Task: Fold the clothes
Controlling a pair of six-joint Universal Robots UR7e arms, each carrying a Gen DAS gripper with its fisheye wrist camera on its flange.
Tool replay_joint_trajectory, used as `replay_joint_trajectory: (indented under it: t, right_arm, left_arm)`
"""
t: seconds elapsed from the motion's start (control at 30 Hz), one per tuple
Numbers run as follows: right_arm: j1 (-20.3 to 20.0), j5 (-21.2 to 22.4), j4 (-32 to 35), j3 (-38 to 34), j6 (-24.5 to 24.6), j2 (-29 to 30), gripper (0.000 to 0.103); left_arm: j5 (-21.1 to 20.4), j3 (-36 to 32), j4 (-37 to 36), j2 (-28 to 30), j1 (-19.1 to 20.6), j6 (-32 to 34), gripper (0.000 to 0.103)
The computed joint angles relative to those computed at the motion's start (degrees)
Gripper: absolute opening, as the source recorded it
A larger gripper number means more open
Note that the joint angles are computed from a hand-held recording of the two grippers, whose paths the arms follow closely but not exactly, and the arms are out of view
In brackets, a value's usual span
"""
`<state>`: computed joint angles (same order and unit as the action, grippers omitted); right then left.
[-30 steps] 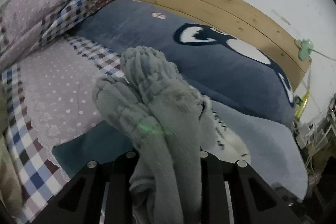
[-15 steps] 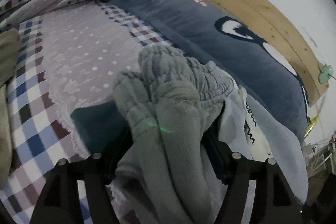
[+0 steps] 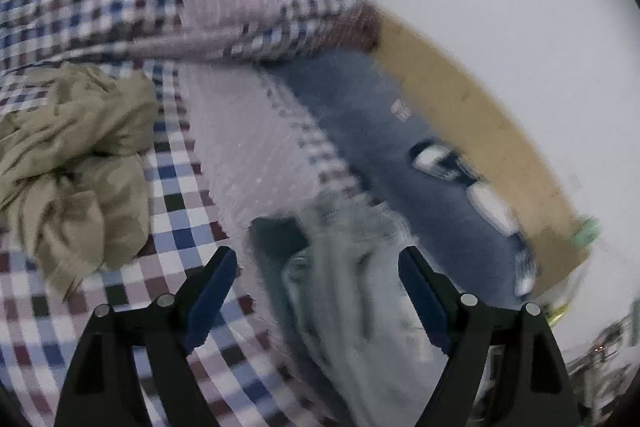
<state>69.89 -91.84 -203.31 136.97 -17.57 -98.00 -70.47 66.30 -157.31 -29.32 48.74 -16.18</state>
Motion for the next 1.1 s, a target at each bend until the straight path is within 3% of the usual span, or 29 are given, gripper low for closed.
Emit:
replay_joint_trajectory:
  t: [0.13, 0.27, 0.47, 0.6, 0.83, 0.97, 1.1]
  right_arm:
    - [3.15, 0.16, 0.91, 1.77, -0.52, -4.47, 0.1]
    - [8.36, 0.14, 0.8, 3.46, -2.49, -8.17, 0.102]
    - [21.46, -4.41, -2.08, 4.94, -9.43, -9.01, 0.103]
    - [30.1, -7.68, -0.27, 5.22, -10.17, -9.37, 0.103]
    - [39.33, -11.0, -0.54, 4.81, -9.16, -6.08, 0.103]
    - [42.47, -13.54, -4.13, 3.95, -10.37, -0.15, 0.103]
    - [43.96, -16.87, -7.98, 2.18, -12.73, 8.06, 0.103]
  left_arm:
    - [2.74, 14.04, -11.1, -9.74, -3.6, -1.65, 0.09]
    - [11.53, 26.42, -19.32, -18.83, -9.58, -1.68, 0.096]
    - [22.38, 41.95, -29.01, -31.21, -19.31, 1.07, 0.102]
    - [31.48, 50.03, -28.7, -38.12, -25.76, 0.0, 0.102]
    - [46.89, 62.61, -28.32, -45.76, -33.7, -4.24, 0.103]
    - [52.22, 66.87, -21.08, -48.48, -33.9, -12.33, 0.102]
    - [54.01, 69.33, -10.82, -50.68, -31.61, -22.09, 0.103]
